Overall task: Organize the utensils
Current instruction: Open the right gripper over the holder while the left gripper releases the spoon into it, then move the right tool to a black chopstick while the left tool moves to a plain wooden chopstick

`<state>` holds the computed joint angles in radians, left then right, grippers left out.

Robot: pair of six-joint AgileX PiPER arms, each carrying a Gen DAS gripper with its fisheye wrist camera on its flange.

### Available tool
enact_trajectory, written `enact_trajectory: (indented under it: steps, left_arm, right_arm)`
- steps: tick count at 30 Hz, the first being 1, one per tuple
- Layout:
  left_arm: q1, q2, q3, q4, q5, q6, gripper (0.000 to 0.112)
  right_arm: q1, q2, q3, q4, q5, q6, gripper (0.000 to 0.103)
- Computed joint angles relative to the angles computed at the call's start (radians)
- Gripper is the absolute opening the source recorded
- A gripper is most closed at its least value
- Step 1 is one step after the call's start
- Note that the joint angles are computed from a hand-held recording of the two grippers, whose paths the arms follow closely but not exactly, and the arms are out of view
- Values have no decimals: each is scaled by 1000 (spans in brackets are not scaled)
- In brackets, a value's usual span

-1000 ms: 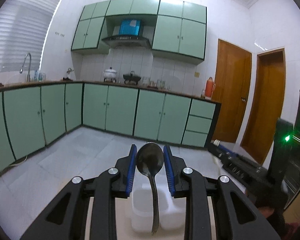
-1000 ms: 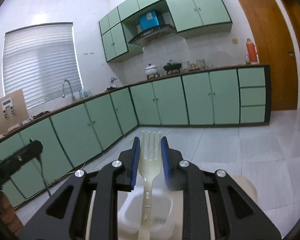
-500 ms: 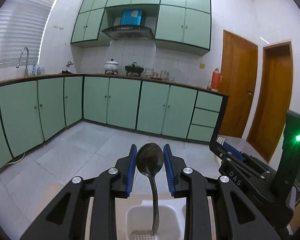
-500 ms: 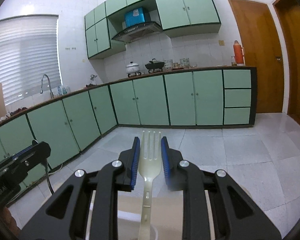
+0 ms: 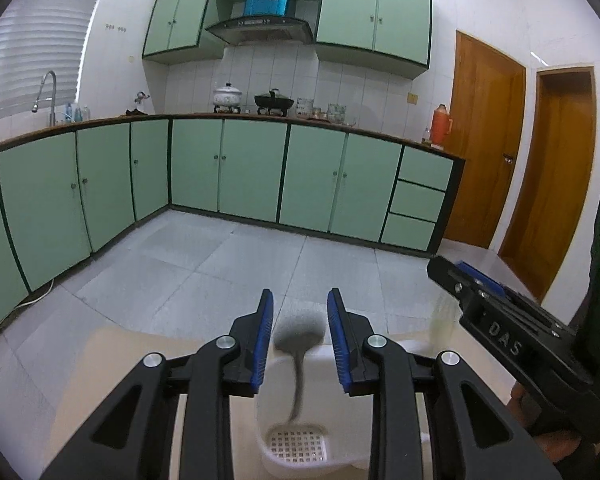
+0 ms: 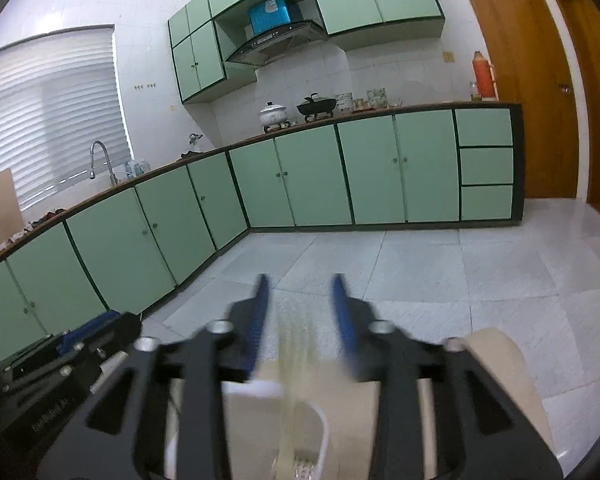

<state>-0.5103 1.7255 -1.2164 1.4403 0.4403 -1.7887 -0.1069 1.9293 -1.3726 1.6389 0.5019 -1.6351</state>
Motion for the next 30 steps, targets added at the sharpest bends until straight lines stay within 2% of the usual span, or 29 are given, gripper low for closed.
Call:
enact_trajectory:
  steps: [5, 11, 16, 19, 24, 27, 30]
  left_arm:
    - [-31, -117, 115, 53, 41, -80, 37]
    - [-164, -291, 272, 11, 177, -96, 45]
    - [-341, -393, 366, -175, 325, 11, 54]
    - [-453, -436, 441, -299, 370, 12, 58]
    - [-641, -430, 521, -478, 450, -6, 64]
    - [-717, -426, 564, -529, 460, -67, 75]
    - [-774, -423, 604, -568, 444, -122, 77]
  right_arm:
    - [-83, -98, 116, 29, 98, -22, 43]
    - [-259, -255, 302, -32, 274, -19, 52]
    - [-420, -385, 491, -232, 377, 11, 58]
    - [-510, -446, 601, -386, 423, 48, 58]
    - [-648, -577, 774, -613, 499, 41, 59]
    - [-720, -662, 845, -695, 546, 8, 66]
    - [-805, -733, 909, -779, 616, -33, 68]
